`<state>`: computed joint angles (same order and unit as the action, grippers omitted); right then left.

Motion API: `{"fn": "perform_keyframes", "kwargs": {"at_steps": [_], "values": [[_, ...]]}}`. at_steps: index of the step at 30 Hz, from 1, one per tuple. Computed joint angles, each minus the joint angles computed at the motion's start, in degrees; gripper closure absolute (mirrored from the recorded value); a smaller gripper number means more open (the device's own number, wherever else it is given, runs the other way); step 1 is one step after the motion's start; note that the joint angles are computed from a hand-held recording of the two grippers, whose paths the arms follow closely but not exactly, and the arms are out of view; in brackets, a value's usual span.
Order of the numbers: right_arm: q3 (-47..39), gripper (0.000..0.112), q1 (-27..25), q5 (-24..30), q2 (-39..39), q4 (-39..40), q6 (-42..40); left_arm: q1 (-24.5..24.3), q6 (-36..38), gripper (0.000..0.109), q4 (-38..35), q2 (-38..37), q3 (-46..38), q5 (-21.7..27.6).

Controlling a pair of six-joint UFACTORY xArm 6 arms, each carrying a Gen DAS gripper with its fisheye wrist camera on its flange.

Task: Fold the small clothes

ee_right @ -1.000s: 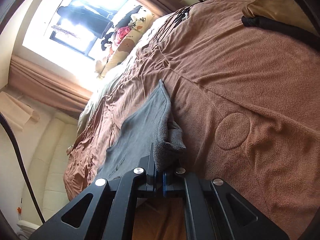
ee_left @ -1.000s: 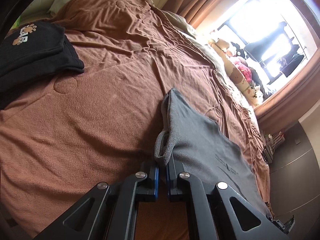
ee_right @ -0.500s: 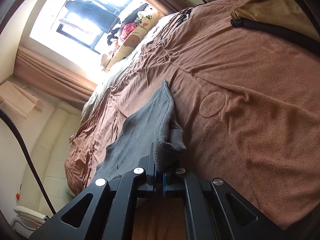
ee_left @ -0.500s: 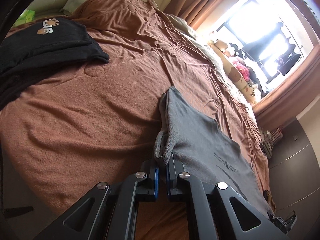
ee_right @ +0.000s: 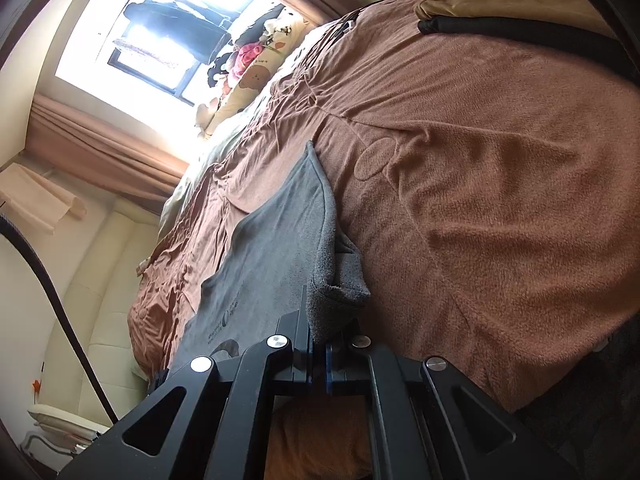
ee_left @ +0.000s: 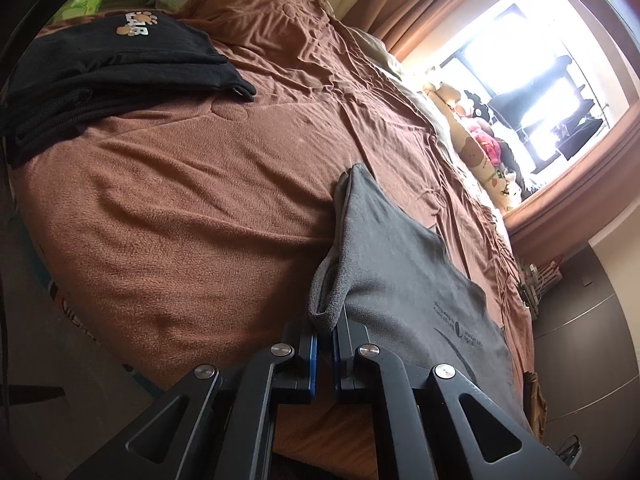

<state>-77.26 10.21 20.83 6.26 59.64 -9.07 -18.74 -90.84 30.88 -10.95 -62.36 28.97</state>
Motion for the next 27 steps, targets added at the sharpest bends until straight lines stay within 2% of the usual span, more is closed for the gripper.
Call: {"fn": "perform_keyframes", "kwargs": {"at_steps": [8, 16, 18, 21, 25, 27], "values": [[4.12, 0.112, 1.05, -1.47, -3.38, -3.13, 1.52, 0.63, -0.29, 0.104, -0.87, -2.26, 4.72, -3.12], [5.22, 0.108, 0.16, 2.15, -3.41, -12.18, 8.05, -0.01, 0.53, 0.102, -6.94, -1.55, 8.73, -5.45], [5.39, 0.103, -0.15, 2.6, -4.05, -15.9, 10.72, -0.1, 1.56, 0.092, -8.62, -1.73, 9.47, -5.85], [6.72, 0.092, -0.89, 2.97, -5.53, -17.86, 12.81, 0.23, 1.34, 0.074, -8.73, -2.31, 11.41, -9.4], [10.17, 0.07, -1.35, 1.09, -9.06, -23.34, 17.13, 0.1, 1.84, 0.061, -8.16, -2.05, 11.58, -11.81], [12.06, 0.069, -1.22, -0.02, -11.24, -28.6, 19.6, 0.21, 1.85, 0.058, -8.31, -1.92, 11.99, -13.65]]}}
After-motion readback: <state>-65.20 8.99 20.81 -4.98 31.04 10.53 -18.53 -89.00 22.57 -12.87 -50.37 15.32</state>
